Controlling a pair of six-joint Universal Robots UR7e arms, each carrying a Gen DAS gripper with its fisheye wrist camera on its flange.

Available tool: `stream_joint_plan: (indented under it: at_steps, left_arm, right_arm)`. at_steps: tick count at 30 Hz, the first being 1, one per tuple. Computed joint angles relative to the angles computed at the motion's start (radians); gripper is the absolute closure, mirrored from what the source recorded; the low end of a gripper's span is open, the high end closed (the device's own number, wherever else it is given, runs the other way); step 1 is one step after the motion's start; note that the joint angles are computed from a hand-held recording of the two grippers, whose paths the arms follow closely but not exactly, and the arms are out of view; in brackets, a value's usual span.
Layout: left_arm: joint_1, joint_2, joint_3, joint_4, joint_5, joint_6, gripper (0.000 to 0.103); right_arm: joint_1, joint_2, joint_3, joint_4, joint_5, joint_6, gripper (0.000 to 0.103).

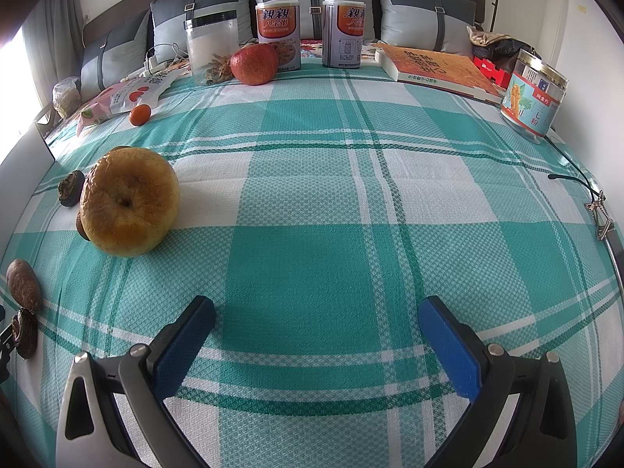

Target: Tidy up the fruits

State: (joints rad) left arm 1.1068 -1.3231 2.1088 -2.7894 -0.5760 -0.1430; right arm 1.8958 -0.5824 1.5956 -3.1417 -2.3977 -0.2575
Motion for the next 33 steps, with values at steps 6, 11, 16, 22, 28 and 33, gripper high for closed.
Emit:
stream_joint_plan:
  at_steps: [6, 11, 16, 22, 28, 33]
  left_arm:
    - [0.0, 0.0, 0.0, 0.0, 0.0, 0.0, 0.001]
    - [0.001, -0.001, 0.001, -0.002, -0.004, 0.0, 0.001]
    - [0.005, 0.003, -0.004, -0.005, -0.012, 0.003, 0.001]
    - [0.005, 0.004, -0.008, 0.004, -0.009, -0.005, 0.001]
    - [0.005, 0.004, -0.008, 0.003, -0.011, -0.004, 0.001]
    - [0.004, 0.001, -0.006, 0.004, -0.014, -0.004, 0.001]
  right_arm:
    - [0.0, 0.001, -0.001, 0.0, 0.0, 0.001, 0.0]
    - [0.0, 0.0, 0.0, 0.0, 0.0, 0.0, 0.0]
    - [0.0, 0.0, 0.0, 0.0, 0.0, 0.0, 0.0]
    - [0.0, 0.0, 0.0, 0.0, 0.0, 0.0, 0.0]
    - [-0.002, 0.002, -0.011, 0.014, 0.002, 0.01, 0.0]
    - [0.014, -0.066, 0.121, -0.013, -0.009, 0.041, 0.0]
